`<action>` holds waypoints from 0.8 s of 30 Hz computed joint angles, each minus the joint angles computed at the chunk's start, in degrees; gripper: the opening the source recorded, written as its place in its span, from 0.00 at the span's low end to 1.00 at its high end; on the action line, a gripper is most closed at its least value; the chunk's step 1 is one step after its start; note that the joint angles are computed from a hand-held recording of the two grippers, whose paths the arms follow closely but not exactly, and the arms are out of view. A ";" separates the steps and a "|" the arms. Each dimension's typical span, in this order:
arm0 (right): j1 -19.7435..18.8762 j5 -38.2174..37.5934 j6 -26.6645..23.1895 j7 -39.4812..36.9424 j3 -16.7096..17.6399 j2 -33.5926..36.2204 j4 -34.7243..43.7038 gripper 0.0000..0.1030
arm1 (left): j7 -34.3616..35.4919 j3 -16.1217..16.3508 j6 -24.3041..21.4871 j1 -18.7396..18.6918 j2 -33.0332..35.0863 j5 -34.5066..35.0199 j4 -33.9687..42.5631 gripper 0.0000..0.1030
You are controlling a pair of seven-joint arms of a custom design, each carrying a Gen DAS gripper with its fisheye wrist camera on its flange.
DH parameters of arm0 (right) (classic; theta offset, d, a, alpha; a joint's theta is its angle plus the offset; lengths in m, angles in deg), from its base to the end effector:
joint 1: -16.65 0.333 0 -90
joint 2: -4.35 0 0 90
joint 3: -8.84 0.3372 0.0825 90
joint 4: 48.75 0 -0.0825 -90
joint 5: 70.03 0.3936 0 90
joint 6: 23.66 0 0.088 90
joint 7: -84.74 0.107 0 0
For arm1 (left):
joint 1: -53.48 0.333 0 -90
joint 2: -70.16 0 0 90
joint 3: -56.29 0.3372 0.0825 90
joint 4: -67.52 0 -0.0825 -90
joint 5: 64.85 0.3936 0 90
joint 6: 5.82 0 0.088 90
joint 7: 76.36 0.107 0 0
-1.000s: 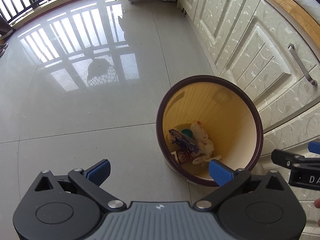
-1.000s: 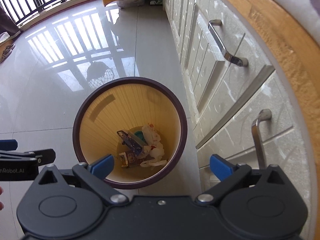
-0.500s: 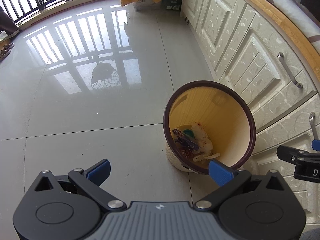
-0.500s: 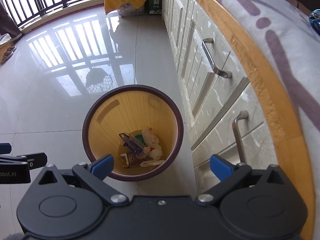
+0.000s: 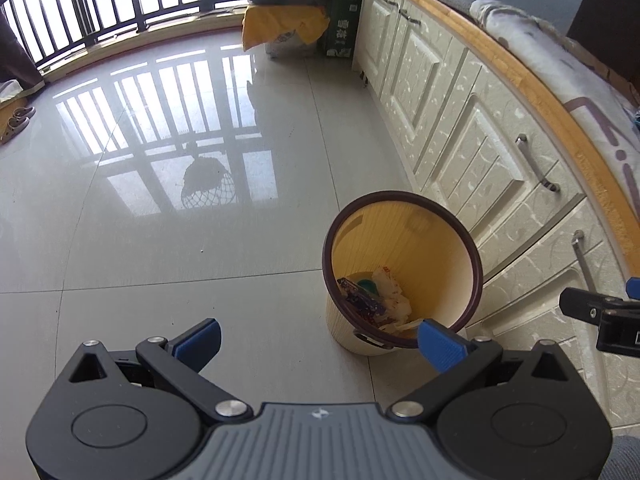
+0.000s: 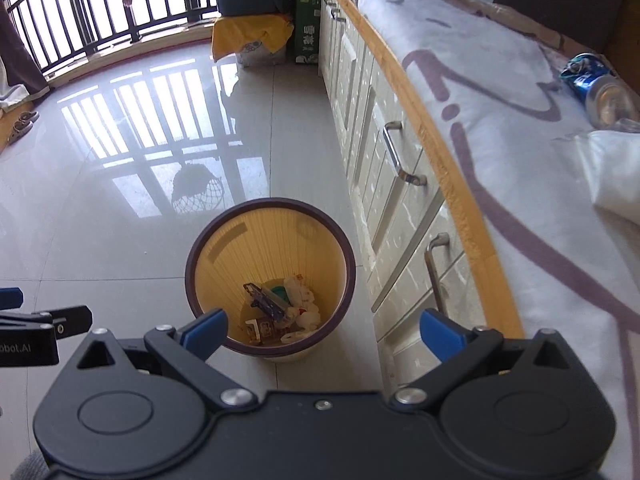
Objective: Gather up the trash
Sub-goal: 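Withdraw both tools from the basket back toward the bench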
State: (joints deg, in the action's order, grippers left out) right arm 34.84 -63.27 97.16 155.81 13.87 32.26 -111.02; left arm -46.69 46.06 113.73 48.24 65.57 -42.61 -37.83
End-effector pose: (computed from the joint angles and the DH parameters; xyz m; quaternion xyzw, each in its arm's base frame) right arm 0.6988 0.2843 0.6279 -0.8680 0.4135 -0.1248 0.2451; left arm 0.5593 -0.1391 0.6135 -0.8669 0.4334 -0.1346 0.2061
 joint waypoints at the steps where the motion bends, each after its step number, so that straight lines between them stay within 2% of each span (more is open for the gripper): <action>1: -0.06 0.02 0.49 0.04 -0.05 -0.74 -0.74 1.00 | -0.26 -0.15 -0.09 -0.10 -0.46 0.40 -0.11 1.00; 13: -2.15 2.00 7.89 -2.27 -0.01 -9.04 -9.40 1.00 | -3.78 -2.49 0.32 -0.78 -4.49 5.29 -0.07 1.00; 24: -5.86 7.84 15.63 -5.49 -0.70 -15.92 -17.27 1.00 | -8.20 -4.36 3.25 -1.96 -3.37 11.84 3.32 1.00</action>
